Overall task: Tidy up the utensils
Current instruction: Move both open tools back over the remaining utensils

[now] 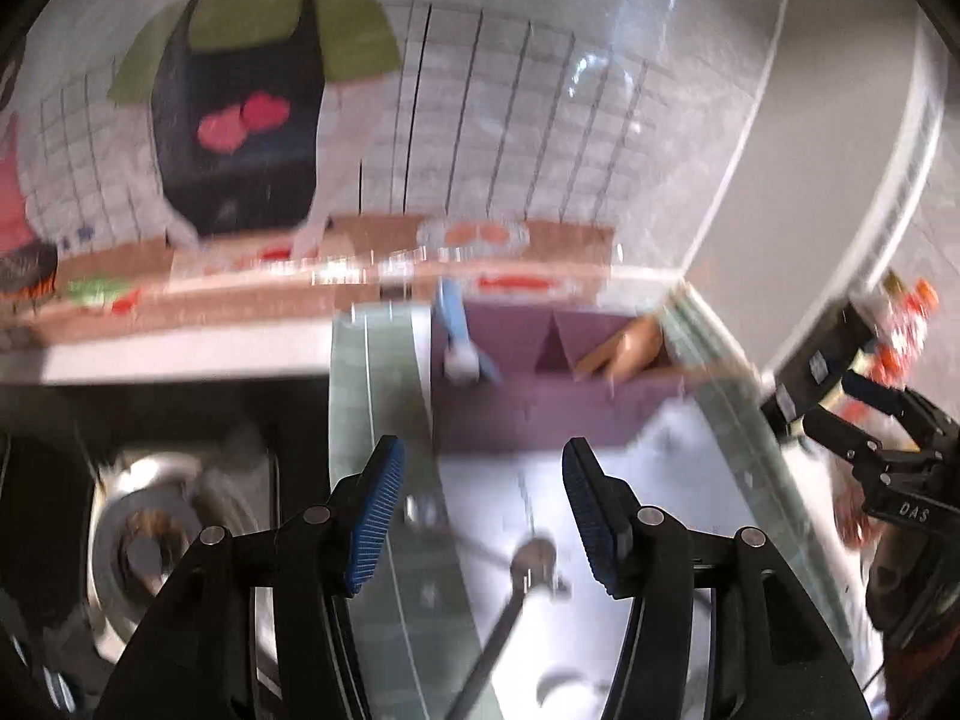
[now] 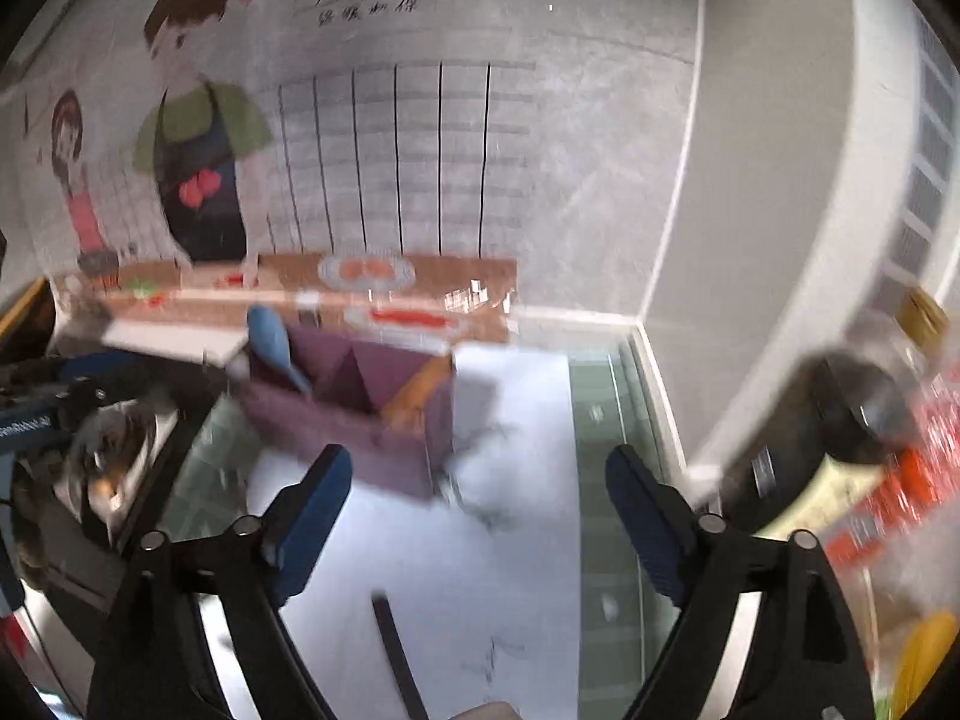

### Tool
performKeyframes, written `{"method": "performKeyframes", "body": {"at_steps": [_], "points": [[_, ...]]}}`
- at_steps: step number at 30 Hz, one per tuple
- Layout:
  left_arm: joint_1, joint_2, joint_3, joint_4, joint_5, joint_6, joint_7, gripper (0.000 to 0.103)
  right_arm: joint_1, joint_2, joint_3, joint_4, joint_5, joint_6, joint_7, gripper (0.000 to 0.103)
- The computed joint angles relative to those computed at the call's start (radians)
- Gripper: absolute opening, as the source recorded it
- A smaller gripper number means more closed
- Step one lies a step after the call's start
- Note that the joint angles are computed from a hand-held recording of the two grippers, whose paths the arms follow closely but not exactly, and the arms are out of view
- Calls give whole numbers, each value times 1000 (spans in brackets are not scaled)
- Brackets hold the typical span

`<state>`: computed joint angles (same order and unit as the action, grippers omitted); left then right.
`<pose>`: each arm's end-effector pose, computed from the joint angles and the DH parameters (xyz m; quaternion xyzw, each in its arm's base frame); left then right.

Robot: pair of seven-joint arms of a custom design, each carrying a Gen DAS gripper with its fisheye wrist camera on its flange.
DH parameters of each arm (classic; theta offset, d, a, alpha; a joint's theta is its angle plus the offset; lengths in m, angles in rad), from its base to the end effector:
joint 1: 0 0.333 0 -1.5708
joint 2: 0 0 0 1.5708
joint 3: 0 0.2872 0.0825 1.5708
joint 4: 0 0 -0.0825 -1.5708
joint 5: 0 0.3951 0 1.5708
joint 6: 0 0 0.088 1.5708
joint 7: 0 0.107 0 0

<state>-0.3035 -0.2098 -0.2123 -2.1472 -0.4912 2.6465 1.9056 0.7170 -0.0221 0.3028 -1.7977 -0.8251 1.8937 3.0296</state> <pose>0.4863 -0.2687 0.5375 -0.4677 0.8004 -0.3634 0.0927 0.3510 0.4707 0.5494 -0.5782 0.7146 -0.3272 0.2189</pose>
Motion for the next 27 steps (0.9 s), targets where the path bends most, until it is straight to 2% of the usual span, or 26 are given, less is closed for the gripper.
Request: {"method": "performKeyframes", "body": {"at_steps": [2,7,11,15,18,20,21,23,25,27], "points": [[-11,-43,14,-65,-45,-13,30,56,15,10,14,-4,23,-35,15,93],[-14,-129,37,-194,-75,-72,49,56,54,49,27,-26,45,-22,83,98],[7,-196,57,-264,-78,-109,42,56,52,86,7,-55,177,175,-26,98],[47,-260,58,-318,-34,-118,1,56,63,170,-3,-16,242,298,-139,97],[57,-291,68,-342,-13,-123,-7,56,67,228,-17,17,293,410,-224,90],[55,-299,81,-351,-18,-133,-1,56,71,277,-24,58,331,461,-285,77],[55,-301,84,-353,-19,-138,0,56,76,293,-30,74,344,467,-304,75],[55,-299,84,-354,-20,-142,0,56,86,345,-40,130,373,459,-349,63],[52,-292,86,-348,-24,-152,3,56,98,372,-50,160,392,451,-376,58],[47,-281,84,-335,-27,-166,8,56,114,392,-64,187,391,430,-393,57]]}}
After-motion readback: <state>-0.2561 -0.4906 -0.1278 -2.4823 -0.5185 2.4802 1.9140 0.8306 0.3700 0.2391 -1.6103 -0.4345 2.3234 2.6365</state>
